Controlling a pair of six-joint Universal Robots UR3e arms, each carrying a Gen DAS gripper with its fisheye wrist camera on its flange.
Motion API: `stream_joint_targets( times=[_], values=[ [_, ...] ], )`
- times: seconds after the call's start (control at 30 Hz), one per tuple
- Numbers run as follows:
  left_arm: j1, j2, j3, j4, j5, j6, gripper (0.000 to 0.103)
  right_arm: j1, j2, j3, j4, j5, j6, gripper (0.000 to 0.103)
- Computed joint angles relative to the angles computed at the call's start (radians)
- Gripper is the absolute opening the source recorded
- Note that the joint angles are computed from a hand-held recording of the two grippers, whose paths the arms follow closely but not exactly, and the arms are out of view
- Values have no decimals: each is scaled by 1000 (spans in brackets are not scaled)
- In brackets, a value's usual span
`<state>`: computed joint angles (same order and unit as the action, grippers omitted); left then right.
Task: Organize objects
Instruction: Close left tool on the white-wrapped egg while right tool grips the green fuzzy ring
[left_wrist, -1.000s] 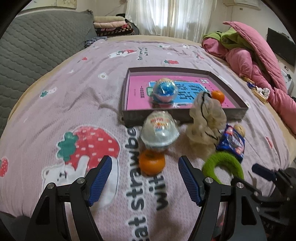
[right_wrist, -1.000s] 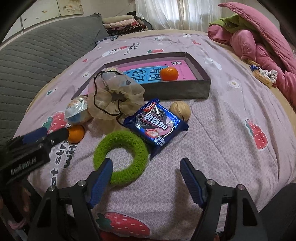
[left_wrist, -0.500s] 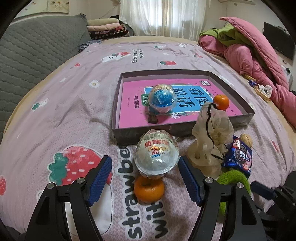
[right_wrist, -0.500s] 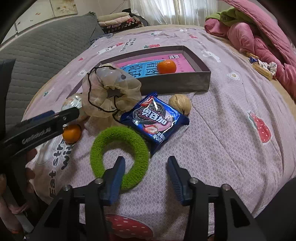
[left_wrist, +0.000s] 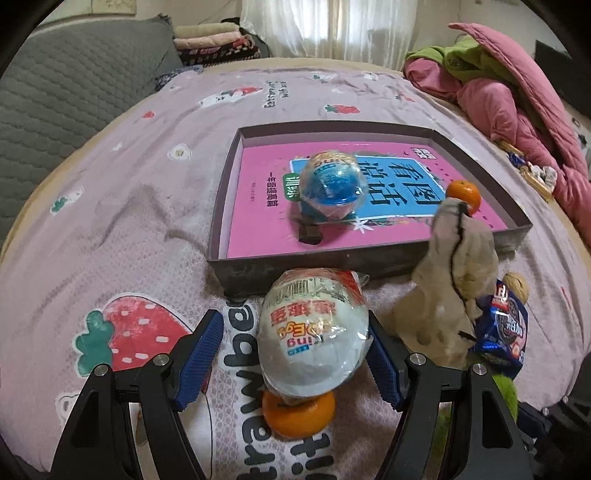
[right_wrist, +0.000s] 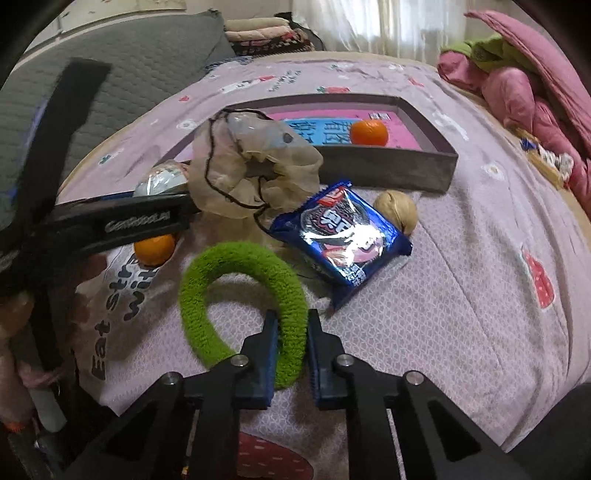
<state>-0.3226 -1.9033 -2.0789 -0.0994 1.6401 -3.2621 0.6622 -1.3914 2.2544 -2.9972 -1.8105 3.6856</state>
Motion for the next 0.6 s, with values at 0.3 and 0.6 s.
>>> stream_joint_targets(
  times=[0.3,0.6],
  values=[
    [23,31,-38,36,-69,2,53,17,-34,36,-82,-61,-40,13],
    [13,155,-111,49,-58,-7,52,0,-65,21,-89,-84,-76,13]
  ],
)
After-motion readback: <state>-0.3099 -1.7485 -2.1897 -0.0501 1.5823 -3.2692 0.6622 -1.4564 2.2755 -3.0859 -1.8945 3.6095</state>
